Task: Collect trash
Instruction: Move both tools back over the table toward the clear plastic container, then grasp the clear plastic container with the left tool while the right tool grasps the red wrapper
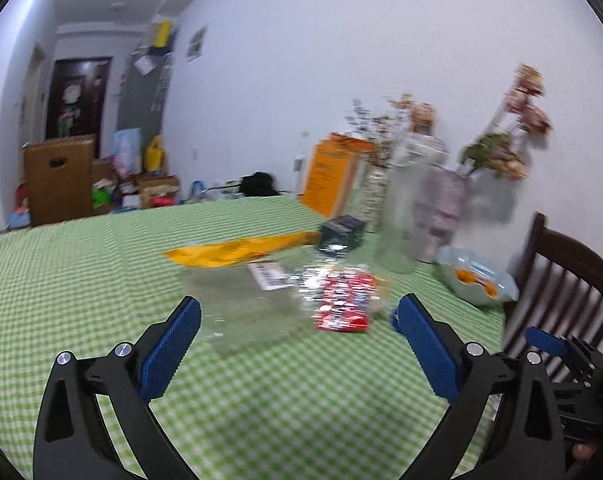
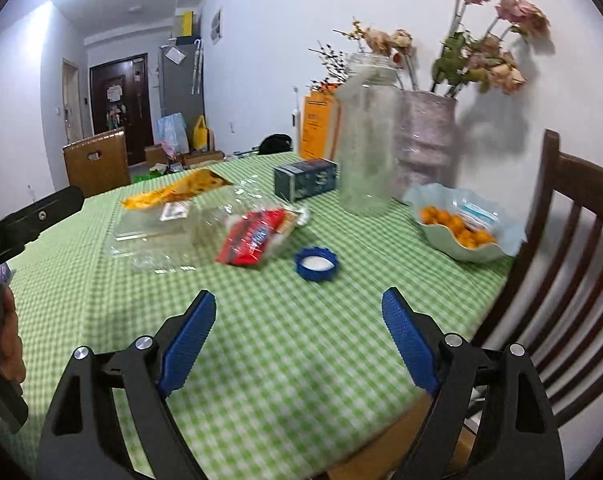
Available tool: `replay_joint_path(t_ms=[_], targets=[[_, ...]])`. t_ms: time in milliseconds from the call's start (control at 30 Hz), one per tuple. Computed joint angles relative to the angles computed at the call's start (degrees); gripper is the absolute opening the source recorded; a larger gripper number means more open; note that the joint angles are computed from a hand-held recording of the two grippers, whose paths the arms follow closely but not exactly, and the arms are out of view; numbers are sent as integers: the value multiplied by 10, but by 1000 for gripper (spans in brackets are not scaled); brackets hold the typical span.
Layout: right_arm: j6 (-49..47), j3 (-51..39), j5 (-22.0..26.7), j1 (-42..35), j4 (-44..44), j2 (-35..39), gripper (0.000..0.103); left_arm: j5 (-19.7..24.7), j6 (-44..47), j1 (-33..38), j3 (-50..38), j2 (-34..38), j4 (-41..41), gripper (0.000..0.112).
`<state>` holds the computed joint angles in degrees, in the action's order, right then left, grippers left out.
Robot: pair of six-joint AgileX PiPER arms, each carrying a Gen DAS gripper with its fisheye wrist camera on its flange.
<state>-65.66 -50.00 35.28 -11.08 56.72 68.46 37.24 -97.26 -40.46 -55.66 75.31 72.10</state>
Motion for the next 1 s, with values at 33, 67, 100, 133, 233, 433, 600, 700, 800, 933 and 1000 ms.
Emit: replay_joint_path(t_ms=[33,67,100,133,233,433,600,700,800,933,1000], targets=[[15,-4,-9,16,-6,6,82,-7,8,22,1,2,-18,96],[28,-6,-18,30,-10,10,82,-12,14,34,0,4,-31,96],[32,-4,-24,37,-8,10,82,-17,27,53,-1,10,-52,96],[41,-5,-31,49,-7,16,82,-24,40,72,-3,15,-73,96],[55,-8,-44,71,-7,30,85,-52,88,123,-9,34,-138,96],[77,-33,-55,97,-17,68,85,-102,248,216,-52,97,-326,96],[89,-52,-61,106,-18,103,85,-108,373,258,-112,162,-485,96],[99,-62,-68,116,-25,119,85,-105,413,264,-151,199,-530,96],[103,-75,-77,127,-29,134,85,-107,437,271,-172,224,-569,95],[116,-105,-106,147,-46,165,85,-151,458,274,-159,231,-606,90],[148,-138,-110,153,-72,198,85,-175,459,274,-146,227,-610,81]])
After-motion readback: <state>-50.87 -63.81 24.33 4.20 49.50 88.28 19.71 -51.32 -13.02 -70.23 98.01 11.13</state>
